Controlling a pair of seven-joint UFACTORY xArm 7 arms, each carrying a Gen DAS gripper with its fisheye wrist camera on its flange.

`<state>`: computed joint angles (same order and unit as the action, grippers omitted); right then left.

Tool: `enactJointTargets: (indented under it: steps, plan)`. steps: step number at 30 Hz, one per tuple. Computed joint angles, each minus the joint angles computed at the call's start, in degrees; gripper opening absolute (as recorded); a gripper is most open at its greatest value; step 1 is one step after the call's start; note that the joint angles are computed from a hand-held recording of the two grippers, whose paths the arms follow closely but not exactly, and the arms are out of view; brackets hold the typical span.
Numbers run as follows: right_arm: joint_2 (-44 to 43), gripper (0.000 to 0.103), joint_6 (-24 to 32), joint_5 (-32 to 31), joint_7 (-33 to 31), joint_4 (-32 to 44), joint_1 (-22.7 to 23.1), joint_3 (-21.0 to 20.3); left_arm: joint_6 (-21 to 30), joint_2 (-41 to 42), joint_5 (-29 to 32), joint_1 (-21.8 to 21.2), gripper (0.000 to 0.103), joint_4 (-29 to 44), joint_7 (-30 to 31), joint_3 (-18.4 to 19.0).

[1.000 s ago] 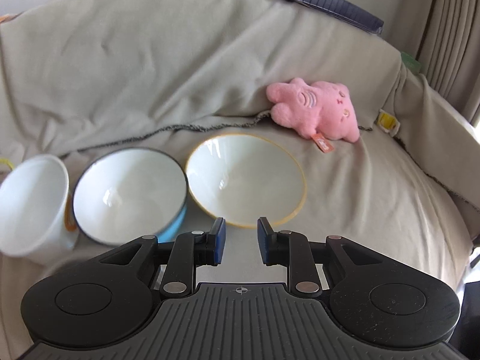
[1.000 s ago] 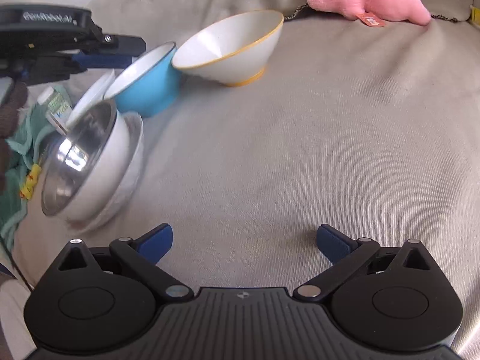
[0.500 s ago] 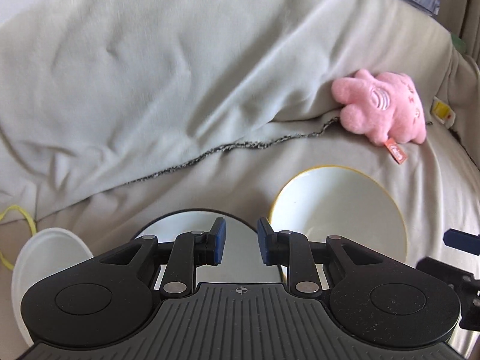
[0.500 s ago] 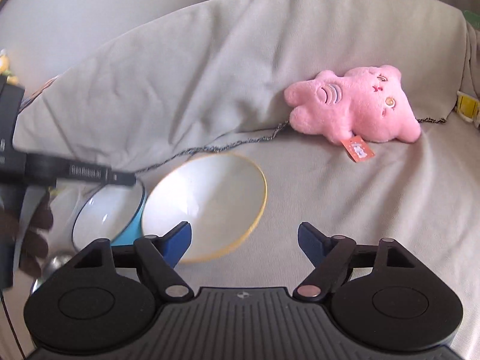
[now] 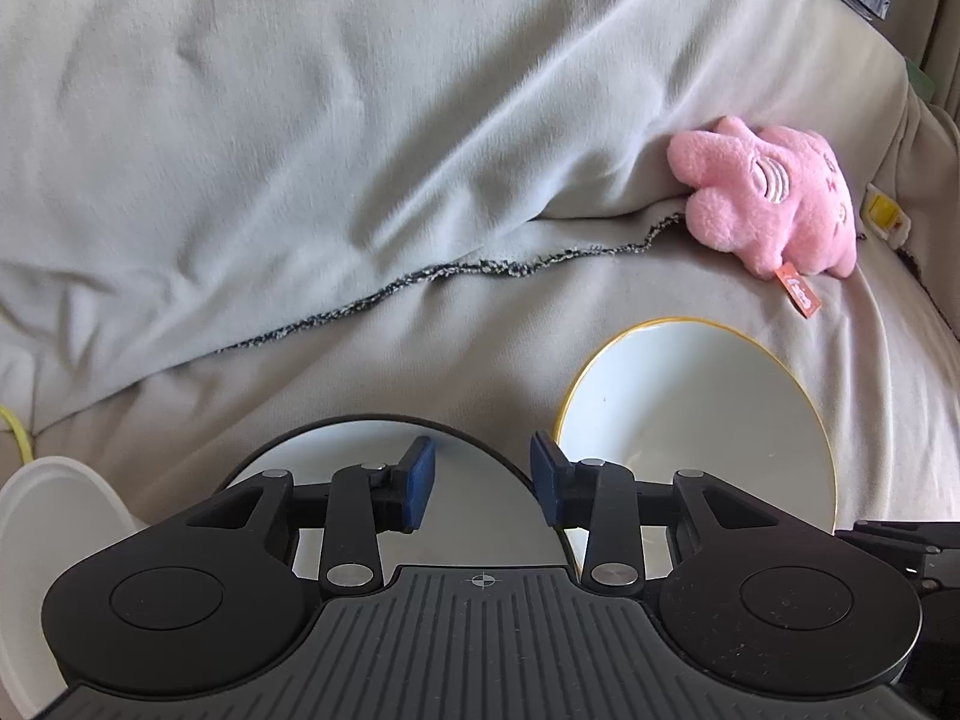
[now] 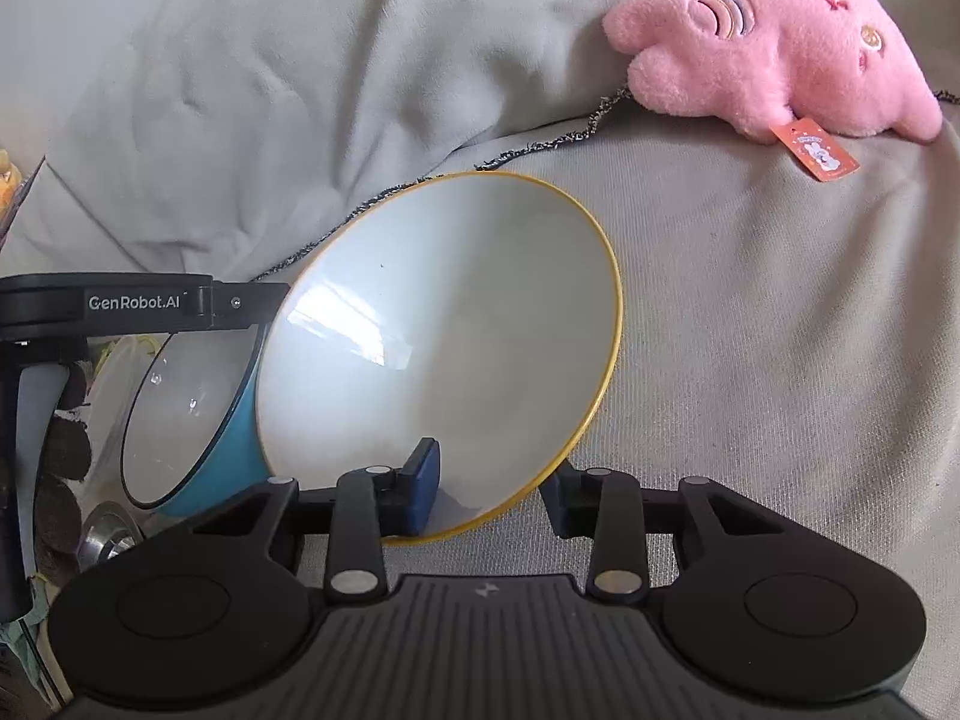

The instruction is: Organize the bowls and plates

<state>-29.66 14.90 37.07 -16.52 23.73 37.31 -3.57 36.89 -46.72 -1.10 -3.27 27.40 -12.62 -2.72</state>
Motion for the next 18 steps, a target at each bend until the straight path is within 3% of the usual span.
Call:
enactJointTargets:
  steps: [3,7,12,15,18]
  plan:
    - [-0.59,0.031,2.35,2.11,-2.05,0.58,1.06,-2.59,-1.10,-2.46,-1.43,-1.37,0.031,-0.59,0.79,1.14]
    - [0.50,0.031,2.71,0.94,-3.05,1.63,-1.45,-0.65,-1.52,-4.71,-1.35,-2.36,0.031,0.74,2.46,0.83]
    - [1.09,0.031,3.40,-0.15,-1.59,2.44,-3.31,1.19,0.70,2.38,3.02,-0.08,0.032,5.57,4.76,-1.56]
    - [1.23,0.031,4.14,1.09,-1.33,2.80,-3.25,0.57,0.02,6.43,-1.13,-2.97,0.032,6.20,6.56,1.78]
    - [0.99,0.031,4.54,2.94,-2.05,2.78,-2.83,-0.25,-1.02,9.29,-2.77,-3.73,0.034,6.33,7.44,1.78]
